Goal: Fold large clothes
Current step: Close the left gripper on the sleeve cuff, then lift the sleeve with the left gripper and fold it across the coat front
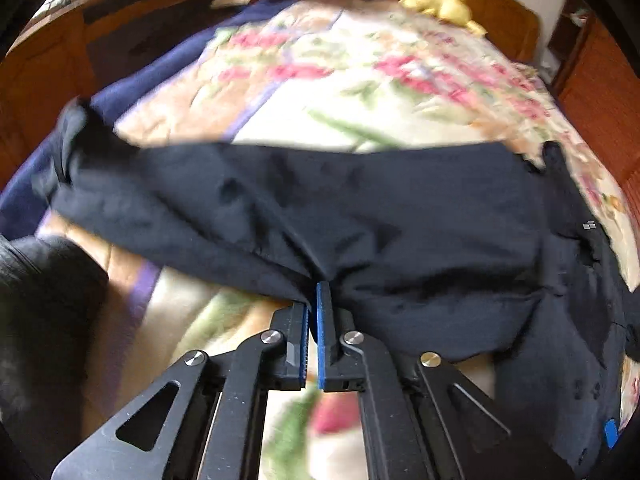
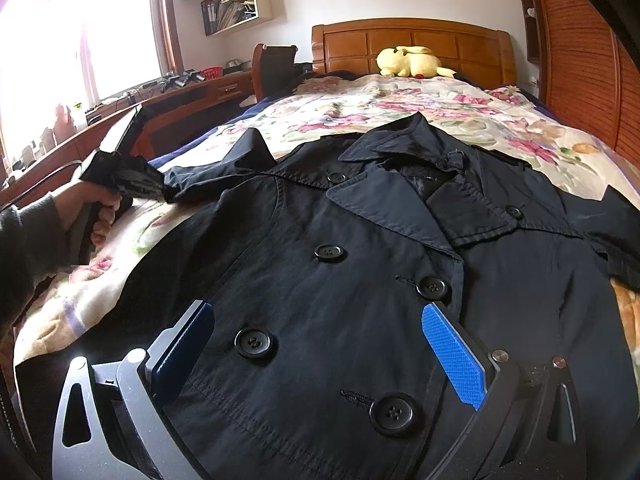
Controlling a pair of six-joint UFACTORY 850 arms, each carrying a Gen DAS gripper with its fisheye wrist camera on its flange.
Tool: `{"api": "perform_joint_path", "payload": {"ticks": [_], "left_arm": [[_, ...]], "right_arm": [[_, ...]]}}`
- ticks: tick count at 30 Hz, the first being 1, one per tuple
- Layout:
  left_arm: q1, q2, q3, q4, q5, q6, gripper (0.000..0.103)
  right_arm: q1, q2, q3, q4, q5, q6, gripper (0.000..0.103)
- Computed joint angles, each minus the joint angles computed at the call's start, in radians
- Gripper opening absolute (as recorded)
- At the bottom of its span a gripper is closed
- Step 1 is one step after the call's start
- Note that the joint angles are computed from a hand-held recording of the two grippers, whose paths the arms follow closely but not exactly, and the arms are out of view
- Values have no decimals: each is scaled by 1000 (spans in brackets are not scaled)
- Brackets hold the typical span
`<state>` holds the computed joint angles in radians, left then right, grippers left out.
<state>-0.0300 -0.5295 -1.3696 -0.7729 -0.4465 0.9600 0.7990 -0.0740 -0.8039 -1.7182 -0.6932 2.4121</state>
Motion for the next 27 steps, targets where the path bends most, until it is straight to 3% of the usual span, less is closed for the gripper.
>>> {"api": "perform_joint_path", "payload": {"ticks": [4, 6, 10, 13, 15, 22, 27], "left_arm": [[-42, 135, 100, -133, 13, 194, 2], [-60, 195, 138, -172, -19, 255, 2], [-100, 318, 218, -205, -107, 344, 2], [-134, 384, 269, -164, -101, 340, 3], [-140, 407, 290, -146, -118, 355, 11], [-94, 459, 341, -174, -146, 432, 31], [-45, 474, 370, -201, -154, 494, 38]], "right_arm": [[1, -2, -1, 0, 1, 4, 103], [2, 0, 1, -4, -1, 12, 103], [-1, 4, 7, -14, 3, 31, 103], [1, 4, 8, -16, -2, 40, 103], [3, 3, 7, -15, -3, 41, 103], [3, 0, 5, -15, -3, 38, 103], [2, -1, 2, -11, 0, 33, 103]]}}
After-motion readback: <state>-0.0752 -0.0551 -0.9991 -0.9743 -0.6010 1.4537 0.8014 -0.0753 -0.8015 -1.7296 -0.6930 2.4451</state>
